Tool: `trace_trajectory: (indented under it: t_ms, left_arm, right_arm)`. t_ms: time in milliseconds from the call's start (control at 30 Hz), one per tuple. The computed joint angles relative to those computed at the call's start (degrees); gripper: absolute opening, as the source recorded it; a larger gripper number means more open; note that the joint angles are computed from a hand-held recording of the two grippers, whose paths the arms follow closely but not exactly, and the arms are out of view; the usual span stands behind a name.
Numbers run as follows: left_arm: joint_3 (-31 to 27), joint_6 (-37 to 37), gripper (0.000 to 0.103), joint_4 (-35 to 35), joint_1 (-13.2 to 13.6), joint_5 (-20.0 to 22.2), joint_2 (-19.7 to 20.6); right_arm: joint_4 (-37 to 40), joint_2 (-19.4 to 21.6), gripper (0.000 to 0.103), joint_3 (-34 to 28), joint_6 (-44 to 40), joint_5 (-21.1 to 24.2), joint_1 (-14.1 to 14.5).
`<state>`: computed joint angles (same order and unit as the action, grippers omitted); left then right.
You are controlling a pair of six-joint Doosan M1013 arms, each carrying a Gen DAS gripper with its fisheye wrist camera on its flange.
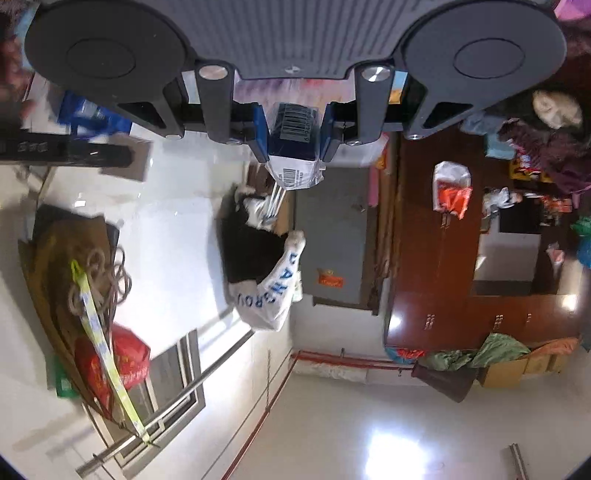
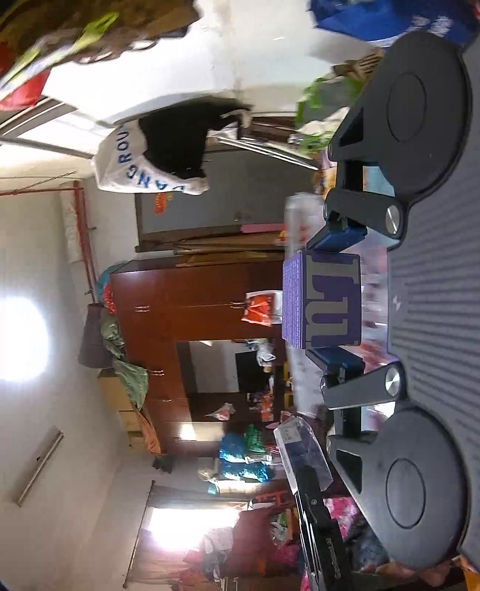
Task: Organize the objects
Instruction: 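Carry both boxes over the white basket and release them, then grasp a purple-wrapped box with the left tool while the right tool grasps a dark red box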
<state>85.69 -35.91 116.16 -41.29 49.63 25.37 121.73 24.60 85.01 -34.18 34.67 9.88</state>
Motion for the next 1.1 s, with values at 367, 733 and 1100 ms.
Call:
trace_trajectory:
  t_ms: [367, 733, 1100]
  left_arm:
    - [-18.08, 23.40, 0.034, -23.36, 5.61, -10.33, 6.62]
    - [-3.66, 2.98, 0.088, -8.95, 3.19, -6.59, 0.39]
    - [3.83, -0.23, 0.089, -10.82, 0.78, -5.16, -1.66]
  right_arm:
    - [-21.85, 7.29, 0.059, -15.16, 22.65, -9.71, 2.79]
    - [-1.35, 0.65, 0.103, 1.36, 4.99, -3.54, -0.91]
    - [-9.01, -0.10, 0.103, 4.51, 14.82, -5.52, -1.73]
